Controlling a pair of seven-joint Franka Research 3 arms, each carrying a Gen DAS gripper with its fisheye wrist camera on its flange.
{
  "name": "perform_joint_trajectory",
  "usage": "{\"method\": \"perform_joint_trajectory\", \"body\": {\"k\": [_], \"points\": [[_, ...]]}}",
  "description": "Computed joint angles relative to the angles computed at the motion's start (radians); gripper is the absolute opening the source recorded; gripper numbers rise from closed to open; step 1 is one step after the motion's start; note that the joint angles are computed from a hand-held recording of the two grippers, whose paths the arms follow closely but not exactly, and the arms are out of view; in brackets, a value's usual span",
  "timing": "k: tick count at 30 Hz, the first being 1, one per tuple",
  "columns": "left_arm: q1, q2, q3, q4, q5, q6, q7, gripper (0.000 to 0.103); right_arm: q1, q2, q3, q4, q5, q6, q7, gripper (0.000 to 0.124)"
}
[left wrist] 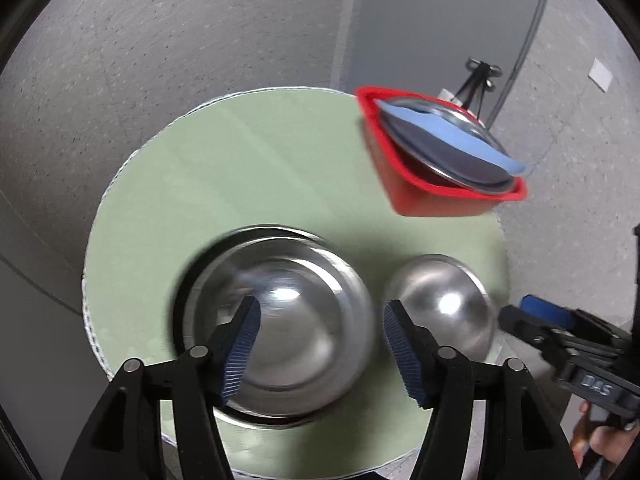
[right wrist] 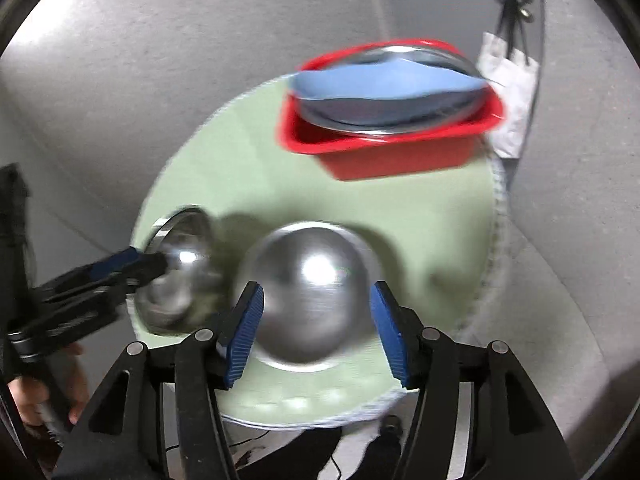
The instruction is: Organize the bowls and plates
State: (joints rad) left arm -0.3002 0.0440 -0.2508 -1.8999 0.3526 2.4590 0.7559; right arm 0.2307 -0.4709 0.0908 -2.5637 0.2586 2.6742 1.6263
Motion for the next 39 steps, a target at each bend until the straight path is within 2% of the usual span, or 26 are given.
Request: {"method": "perform_joint_trajectory", "body": {"k": [2, 7, 8, 10, 12, 15, 18, 20, 26, 27, 28, 30, 34, 39], "points": [[-0.02, 0.048, -0.011, 0.062, 0.031, -0.038, -0.016, 0.062, 0.014, 0.026, -0.051, 0.013, 0.038, -0.026, -0.05, 0.059], [-0.07, 0.184, -0.01, 0.23, 0.079, -0.161, 0.024, 0.062, 0.051, 0.124, -0.12, 0.045, 0.182, -0.049, -0.199, 0.056], [-0.083, 0.211, -0.006, 0.265, 0.095, -0.189, 0.033, 0.062, 0.063, 0.153, -0.135, 0.059, 0.23, -0.063, -0.242, 0.052], [-0.106, 0.259, 0.003, 0.331, 0.116, -0.243, 0.054, 0.062, 0.06, 0.193, -0.145, 0.08, 0.296, -0.095, -0.303, 0.026], [-0.125, 0.307, 0.013, 0.399, 0.13, -0.293, 0.086, 0.062, 0.056, 0.207, -0.155, 0.08, 0.377, -0.112, -0.382, 0.013], [-0.167, 0.375, 0.034, 0.501, 0.173, -0.382, 0.107, 0.062, 0.037, 0.219, -0.164, 0.088, 0.482, -0.137, -0.479, 0.011], [-0.19, 0.412, 0.046, 0.554, 0.204, -0.384, 0.14, 0.05, 0.014, 0.219, -0.163, 0.086, 0.555, -0.163, -0.536, 0.01], [-0.203, 0.436, 0.049, 0.592, 0.21, -0.383, 0.171, 0.05, 0.002, 0.22, -0.167, 0.082, 0.605, -0.175, -0.576, 0.009], [-0.217, 0.545, 0.051, 0.737, 0.141, -0.459, 0.317, 0.048, -0.034, 0.22, -0.18, 0.07, 0.77, -0.228, -0.656, 0.008], [-0.221, 0.567, 0.054, 0.764, 0.131, -0.478, 0.34, 0.045, -0.041, 0.218, -0.178, 0.067, 0.779, -0.228, -0.66, 0.008], [-0.223, 0.586, 0.054, 0.787, 0.116, -0.49, 0.362, 0.037, -0.046, 0.215, -0.176, 0.062, 0.794, -0.223, -0.664, 0.008], [-0.208, 0.628, 0.04, 0.834, 0.054, -0.492, 0.412, 0.027, -0.056, 0.21, -0.176, 0.056, 0.812, -0.228, -0.668, 0.008], [-0.199, 0.617, 0.048, 0.807, 0.016, -0.445, 0.442, 0.02, -0.068, 0.189, -0.162, 0.037, 0.81, -0.2, -0.646, 0.008], [-0.162, 0.514, 0.044, 0.665, -0.006, -0.323, 0.451, 0.02, -0.066, 0.106, -0.146, 0.001, 0.748, -0.139, -0.57, 0.007]]}}
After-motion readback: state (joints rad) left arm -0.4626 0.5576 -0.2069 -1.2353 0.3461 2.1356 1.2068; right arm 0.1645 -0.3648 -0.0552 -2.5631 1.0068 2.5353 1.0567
